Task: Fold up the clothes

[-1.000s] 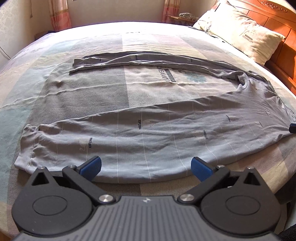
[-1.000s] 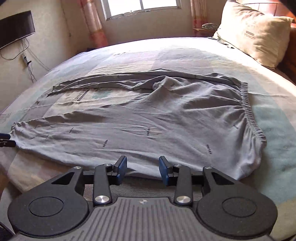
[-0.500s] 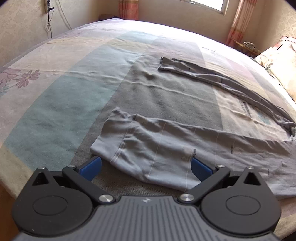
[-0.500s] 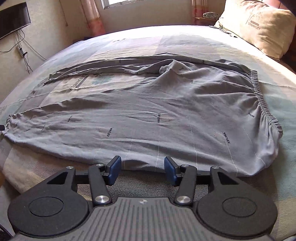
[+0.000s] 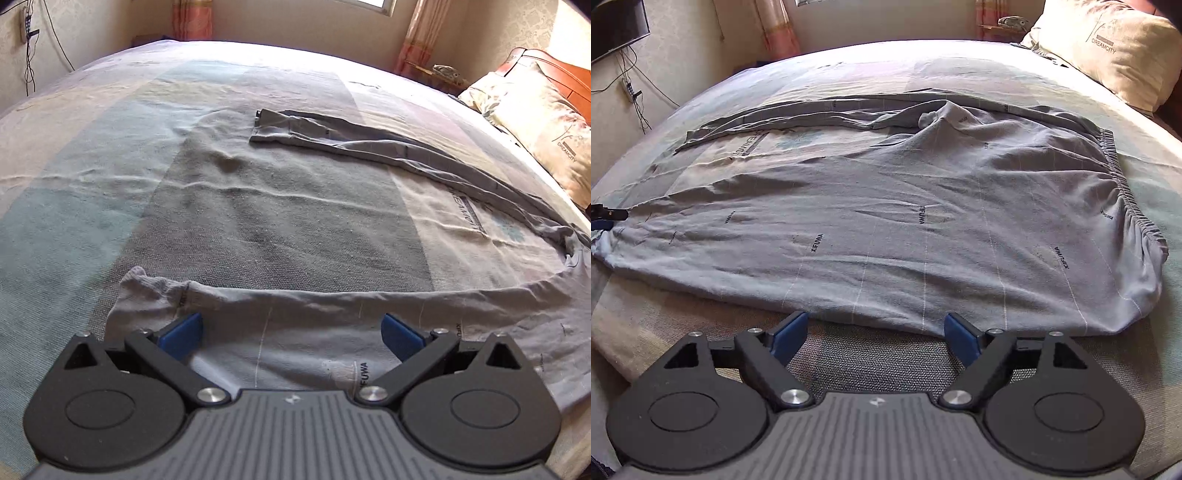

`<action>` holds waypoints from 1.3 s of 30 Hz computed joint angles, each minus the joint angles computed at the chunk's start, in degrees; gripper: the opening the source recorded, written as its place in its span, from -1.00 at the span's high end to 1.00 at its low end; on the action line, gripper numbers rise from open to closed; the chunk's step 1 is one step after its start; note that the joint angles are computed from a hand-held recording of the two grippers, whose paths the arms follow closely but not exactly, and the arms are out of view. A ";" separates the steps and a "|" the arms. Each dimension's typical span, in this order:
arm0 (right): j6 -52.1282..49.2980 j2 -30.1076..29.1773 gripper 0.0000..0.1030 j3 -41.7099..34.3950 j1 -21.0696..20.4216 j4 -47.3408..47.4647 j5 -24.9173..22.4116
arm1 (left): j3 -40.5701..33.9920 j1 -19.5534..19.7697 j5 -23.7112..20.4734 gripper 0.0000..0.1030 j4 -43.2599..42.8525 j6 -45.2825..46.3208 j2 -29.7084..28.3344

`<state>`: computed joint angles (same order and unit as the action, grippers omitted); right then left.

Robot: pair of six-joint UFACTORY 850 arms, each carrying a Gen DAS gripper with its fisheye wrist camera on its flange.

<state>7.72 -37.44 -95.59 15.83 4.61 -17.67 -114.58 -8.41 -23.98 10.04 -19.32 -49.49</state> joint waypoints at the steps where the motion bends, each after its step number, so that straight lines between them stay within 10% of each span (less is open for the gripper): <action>1: -0.09 -0.07 -0.73 -0.07 0.06 -0.09 -0.01 | -0.04 -0.71 -1.45 -0.99 6.00 -3.34 0.41; 10: 9.26 -0.97 -0.82 -2.32 2.81 -20.02 -3.60 | 17.22 -9.94 0.70 -0.99 42.56 -11.45 11.15; 19: 25.92 0.48 -0.98 1.78 7.07 -65.32 -4.50 | 18.83 -19.08 6.50 -0.99 77.27 -19.84 8.85; 31: 25.81 -2.30 -1.00 -1.37 7.37 -71.44 1.98 | 6.91 -22.88 7.11 -0.99 88.17 -22.68 -0.32; 39: 29.18 -4.19 -1.00 -2.98 8.49 -80.89 4.42 | 11.37 -20.97 -1.19 -1.00 94.19 -28.74 1.79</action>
<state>36.90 -41.63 -98.57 24.32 -76.28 -13.24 -103.22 -29.38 -25.17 104.23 -48.06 -47.70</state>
